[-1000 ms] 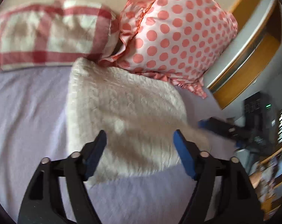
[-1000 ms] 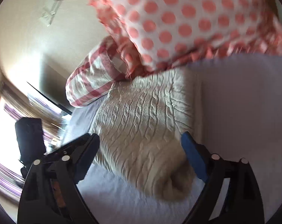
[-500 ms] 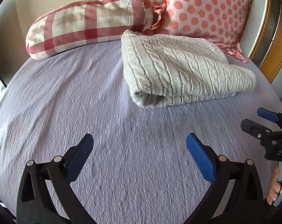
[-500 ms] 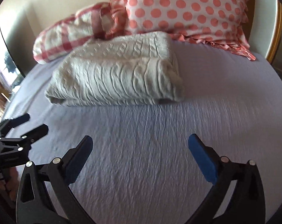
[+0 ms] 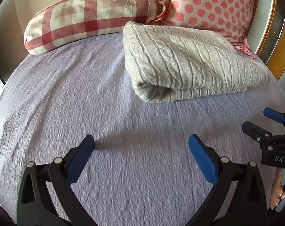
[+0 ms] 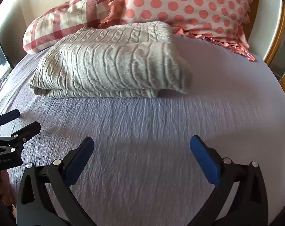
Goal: Fold small clothes
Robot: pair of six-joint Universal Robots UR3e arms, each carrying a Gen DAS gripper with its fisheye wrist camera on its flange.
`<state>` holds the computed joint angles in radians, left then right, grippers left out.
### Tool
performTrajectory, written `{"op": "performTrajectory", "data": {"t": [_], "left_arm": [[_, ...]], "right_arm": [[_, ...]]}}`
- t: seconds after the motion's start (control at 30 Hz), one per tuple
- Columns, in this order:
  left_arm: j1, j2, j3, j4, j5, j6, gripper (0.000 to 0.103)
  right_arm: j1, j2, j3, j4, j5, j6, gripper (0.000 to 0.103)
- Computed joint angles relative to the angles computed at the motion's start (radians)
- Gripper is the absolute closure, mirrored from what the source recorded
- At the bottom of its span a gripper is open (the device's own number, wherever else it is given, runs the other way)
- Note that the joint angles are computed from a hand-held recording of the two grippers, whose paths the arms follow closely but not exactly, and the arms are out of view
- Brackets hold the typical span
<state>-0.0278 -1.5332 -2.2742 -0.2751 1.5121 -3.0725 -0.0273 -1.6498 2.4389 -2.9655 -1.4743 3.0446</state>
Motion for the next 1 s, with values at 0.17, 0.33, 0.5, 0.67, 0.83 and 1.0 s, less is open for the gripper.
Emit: {"op": "performTrajectory", "data": {"t": [0.17,0.33,0.5,0.67,0.83,1.0], "left_arm": [[-0.03,-0.024,0.024,-0.011,0.039,0.001,0.002],[-0.027,-0.027,0.028,-0.013,0.038,0.0,0.002],[-0.028,-0.029,0.032,-0.016,0.042,0.0,0.002],[-0.029,-0.027,0.031,-0.017,0.043,-0.002,0.002],[-0.031,-0.026,0.03,-0.016,0.046,-0.006,0.002],[-0.033,-0.026,0.03,-0.016,0.047,-0.008,0.002]], "right_arm": [[0.025,0.025,-0.024,0.016,-0.02,0.004,0.001],[0.012,0.02,-0.017,0.014,-0.007,0.002,0.001],[0.012,0.022,-0.015,0.011,-0.006,0.001,0.001],[0.01,0.022,-0.015,0.011,-0.005,-0.001,0.001],[0.012,0.022,-0.015,0.01,-0.006,0.0,0.001],[0.012,0.022,-0.015,0.011,-0.006,0.001,0.001]]}}
